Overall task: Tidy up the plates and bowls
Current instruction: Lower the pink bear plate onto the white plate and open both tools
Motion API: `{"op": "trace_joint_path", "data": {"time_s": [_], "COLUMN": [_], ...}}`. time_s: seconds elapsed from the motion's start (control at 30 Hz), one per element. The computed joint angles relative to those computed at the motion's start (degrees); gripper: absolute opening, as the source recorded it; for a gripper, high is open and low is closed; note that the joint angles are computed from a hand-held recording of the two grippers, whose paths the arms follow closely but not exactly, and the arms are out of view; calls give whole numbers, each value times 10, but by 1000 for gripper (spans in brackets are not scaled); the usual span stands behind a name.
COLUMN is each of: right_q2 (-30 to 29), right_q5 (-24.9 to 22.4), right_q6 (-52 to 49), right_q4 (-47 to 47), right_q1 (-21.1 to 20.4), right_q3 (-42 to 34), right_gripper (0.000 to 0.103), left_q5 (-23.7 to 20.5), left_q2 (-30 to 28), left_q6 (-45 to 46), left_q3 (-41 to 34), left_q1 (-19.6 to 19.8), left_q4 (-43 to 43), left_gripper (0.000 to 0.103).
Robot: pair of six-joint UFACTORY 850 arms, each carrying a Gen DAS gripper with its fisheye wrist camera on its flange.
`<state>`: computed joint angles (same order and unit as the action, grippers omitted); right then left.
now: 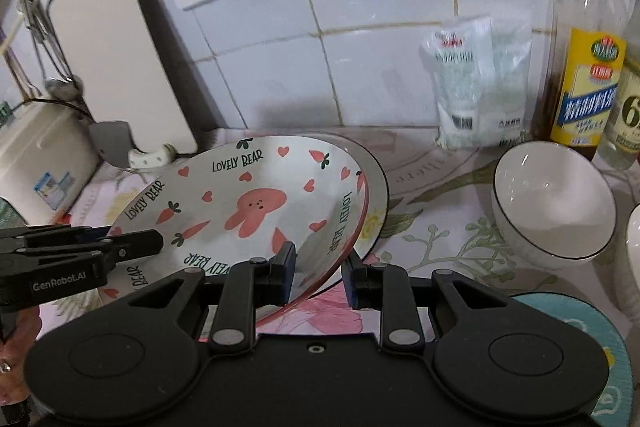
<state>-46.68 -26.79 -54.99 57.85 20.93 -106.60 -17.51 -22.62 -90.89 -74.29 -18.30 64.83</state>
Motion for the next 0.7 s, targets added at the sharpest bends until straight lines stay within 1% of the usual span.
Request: {"op": "trace_joint_path", "data": {"time_s": [0.13, 0.2, 0.27, 0.3, 0.37, 0.4, 0.43, 0.5, 0.6, 0.7], "right_q2": [-19, -27, -33, -33, -31, -31, -34, -45, -54, -66], "right_q5": [8, 5, 9, 15, 39, 58, 68, 56, 48, 34], "right_q6": [27, 49, 65, 73, 76, 74, 82, 80, 88, 103], "right_q4": [-24, -43, -62, -71, -80, -87, -96, -87, -95, -99], "right_q1": [4, 5, 6, 8, 13, 16, 19, 16, 14, 13], "right_q3": [-17, -31, -38, -38, -31, -28, -31, -45, -58, -74], "right_gripper": [30, 30, 30, 30, 30, 30, 30, 29, 30, 30], "left_q5": [12, 17, 26, 28, 33, 33, 28, 8, 4, -17], "left_q2": [-19, -27, -36, -41, -48, -52, -54, -59, -64, -74], "left_q6": [-44, -25, 12, 33, 49, 46, 23, 4, 22, 46], "left_q3": [-9, -15, -23, -29, -35, -38, -39, -44, -51, -66], "left_q1": [8, 11, 15, 17, 18, 18, 15, 10, 10, 6], "left_q4": [36, 18, -18, -41, -59, -58, -32, 1, -7, -18], "left_gripper": [28, 28, 28, 28, 28, 28, 28, 28, 28, 28]}}
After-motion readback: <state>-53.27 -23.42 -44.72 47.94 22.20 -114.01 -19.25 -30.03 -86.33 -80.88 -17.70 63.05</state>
